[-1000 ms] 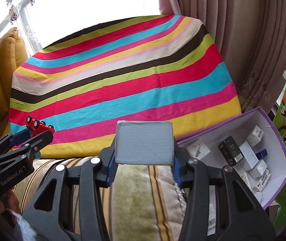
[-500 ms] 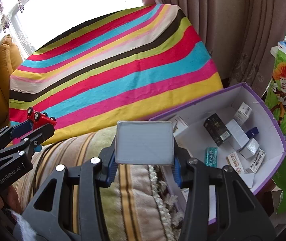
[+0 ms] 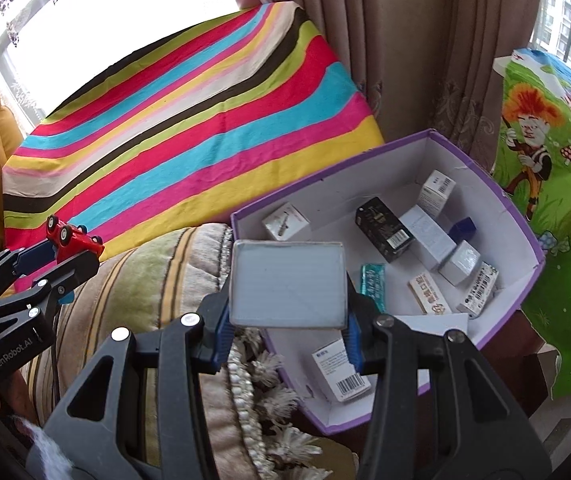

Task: Organize rigid objects
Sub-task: 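Carry the toy car and white cube over the purple-rimmed box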

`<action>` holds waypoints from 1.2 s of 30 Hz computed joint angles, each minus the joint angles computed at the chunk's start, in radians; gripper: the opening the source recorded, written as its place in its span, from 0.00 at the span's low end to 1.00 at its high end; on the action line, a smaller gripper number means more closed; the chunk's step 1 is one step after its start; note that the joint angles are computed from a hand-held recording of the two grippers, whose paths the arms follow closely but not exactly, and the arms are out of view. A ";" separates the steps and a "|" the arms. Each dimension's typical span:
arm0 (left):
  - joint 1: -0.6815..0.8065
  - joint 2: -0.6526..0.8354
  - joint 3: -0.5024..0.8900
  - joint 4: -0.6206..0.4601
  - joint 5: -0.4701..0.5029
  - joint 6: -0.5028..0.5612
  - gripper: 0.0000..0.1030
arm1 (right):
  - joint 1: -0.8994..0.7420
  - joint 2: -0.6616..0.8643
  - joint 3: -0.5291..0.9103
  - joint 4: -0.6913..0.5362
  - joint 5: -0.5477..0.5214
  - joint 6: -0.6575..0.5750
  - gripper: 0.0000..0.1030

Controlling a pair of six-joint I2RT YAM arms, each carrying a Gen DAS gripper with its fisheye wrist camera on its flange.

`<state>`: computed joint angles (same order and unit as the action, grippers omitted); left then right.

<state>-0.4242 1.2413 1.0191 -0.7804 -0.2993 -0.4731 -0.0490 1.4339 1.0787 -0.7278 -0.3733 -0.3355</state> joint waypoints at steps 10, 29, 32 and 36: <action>-0.089 0.109 0.077 -0.003 -0.001 -0.002 0.54 | -0.127 0.038 0.022 -0.010 -0.017 -0.047 0.47; -0.166 0.359 0.295 -0.001 0.029 0.051 0.54 | -0.270 0.117 0.095 0.056 0.002 -0.056 0.47; -0.163 0.395 0.325 0.003 0.042 0.053 0.54 | -0.271 0.135 0.096 0.090 0.026 -0.051 0.47; -0.156 0.443 0.364 0.011 0.061 0.053 0.54 | -0.267 0.165 0.100 0.133 0.059 -0.040 0.47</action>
